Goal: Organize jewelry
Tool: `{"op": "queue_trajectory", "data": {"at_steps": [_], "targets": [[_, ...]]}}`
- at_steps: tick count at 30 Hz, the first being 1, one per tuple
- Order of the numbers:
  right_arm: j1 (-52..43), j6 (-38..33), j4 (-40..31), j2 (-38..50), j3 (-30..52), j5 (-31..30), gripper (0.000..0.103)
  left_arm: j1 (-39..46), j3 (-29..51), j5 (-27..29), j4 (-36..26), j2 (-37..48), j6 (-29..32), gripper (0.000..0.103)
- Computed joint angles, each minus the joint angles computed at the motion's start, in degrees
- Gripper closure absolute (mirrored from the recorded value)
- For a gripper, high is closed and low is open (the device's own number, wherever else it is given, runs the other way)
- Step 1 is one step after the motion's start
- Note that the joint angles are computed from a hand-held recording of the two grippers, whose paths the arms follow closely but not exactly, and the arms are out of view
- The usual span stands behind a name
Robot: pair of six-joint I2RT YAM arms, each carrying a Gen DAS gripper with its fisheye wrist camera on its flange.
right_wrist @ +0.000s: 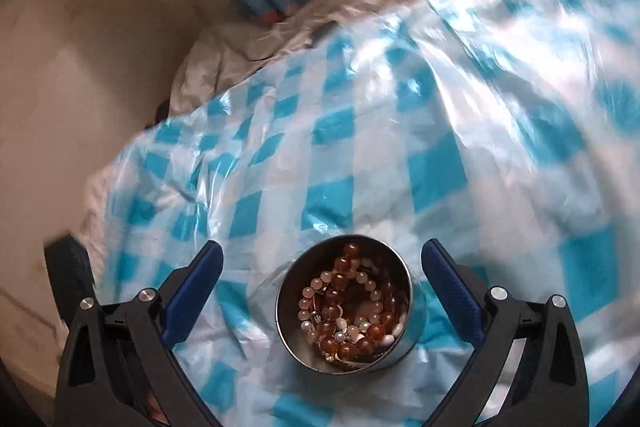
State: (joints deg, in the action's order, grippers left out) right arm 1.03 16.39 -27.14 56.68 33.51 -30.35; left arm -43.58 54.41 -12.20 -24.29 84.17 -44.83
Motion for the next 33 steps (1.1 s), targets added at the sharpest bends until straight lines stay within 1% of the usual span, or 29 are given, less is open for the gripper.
{"op": "queue_trajectory", "data": {"at_steps": [1,2,3,4,5,6,7,8,9,13,16,17,18,19,20,22,23,24,26,27,29,31,33], "targets": [[0.1,0.3,0.4,1.4,-0.2,-1.7,0.011,0.2,-0.2,0.2,0.0,-0.2,-0.2,0.008],[0.4,0.6,1.3,3.4,-0.5,-2.9,0.018,0.3,-0.4,0.4,0.0,-0.6,-0.4,0.008],[0.9,0.2,1.9,6.6,-0.5,-4.1,0.042,0.6,-0.6,0.8,0.0,-0.7,-0.5,0.008],[0.8,0.2,2.7,9.4,-0.7,-5.5,0.053,0.8,-0.7,1.0,0.1,-0.9,-0.5,0.008],[0.7,0.5,4.1,10.4,-1.4,-5.8,0.068,0.8,-0.8,1.0,0.0,-1.0,-0.5,0.008],[1.3,0.2,4.8,10.9,-1.7,-4.6,0.081,0.9,-0.9,1.0,0.0,-1.1,-0.5,0.008],[0.3,-0.2,4.7,11.3,-1.8,-5.3,0.087,0.9,-1.0,1.1,0.1,-1.3,-0.7,0.008],[-1.4,-0.1,5.3,11.6,-2.1,-7.7,0.090,1.0,-1.0,1.2,0.1,-1.3,-0.8,0.008],[-3.3,0.1,6.1,11.6,-2.8,-10.5,0.091,1.1,-1.1,1.4,0.2,-1.4,-0.8,0.008],[-6.8,0.2,5.0,7.1,-3.6,-14.6,0.091,0.8,-1.0,1.6,0.5,-1.4,-0.2,0.008],[-10.8,0.0,3.7,3.1,-3.6,-20.4,0.091,0.0,-0.6,3.0,1.9,-0.8,1.9,0.008],[-12.2,-0.8,2.4,1.9,-3.3,-21.7,0.091,-0.5,-0.1,3.9,2.5,-0.3,3.0,0.008],[-14.5,-1.6,1.7,0.7,-3.4,-24.9,0.091,-1.2,0.5,5.2,3.5,0.4,4.8,0.008],[-15.7,-1.5,1.7,0.3,-3.4,-26.6,0.091,-2.1,1.1,5.8,4.7,1.2,6.2,0.008],[-18.1,-1.5,1.5,-0.4,-3.3,-29.0,0.091,-3.1,1.9,5.8,5.8,2.1,7.8,0.008],[-20.9,-1.6,1.4,-1.2,-2.7,-31.3,0.091,-5.8,4.7,5.3,6.9,5.4,13.2,0.008],[-22.2,-1.5,1.1,-1.7,-2.3,-32.2,0.091,-6.5,5.9,5.4,6.8,6.7,14.7,0.008],[-23.2,-1.9,0.4,-2.2,-1.8,-32.4,0.091,-7.1,7.3,6.9,6.8,8.6,16.4,0.008],[-25.3,-3.8,-1.7,-2.6,-0.6,-33.0,0.091,-7.2,8.9,8.4,7.0,10.9,17.2,0.008],[-25.9,-4.2,-2.2,-2.5,-0.4,-33.5,0.091,-7.3,9.8,8.2,6.5,11.9,17.1,0.008],[-27.3,-5.7,-3.8,-1.7,0.2,-34.9,0.090,-7.5,12.5,6.0,3.8,14.4,16.5,0.008],[-28.3,-6.8,-4.9,-1.0,0.6,-35.6,0.090,-7.5,13.3,5.6,3.1,15.8,16.7,0.008],[-28.4,-6.2,-4.3,0.0,0.4,-36.0,0.090,-8.2,15.1,4.2,1.6,17.9,17.8,0.008]]}}
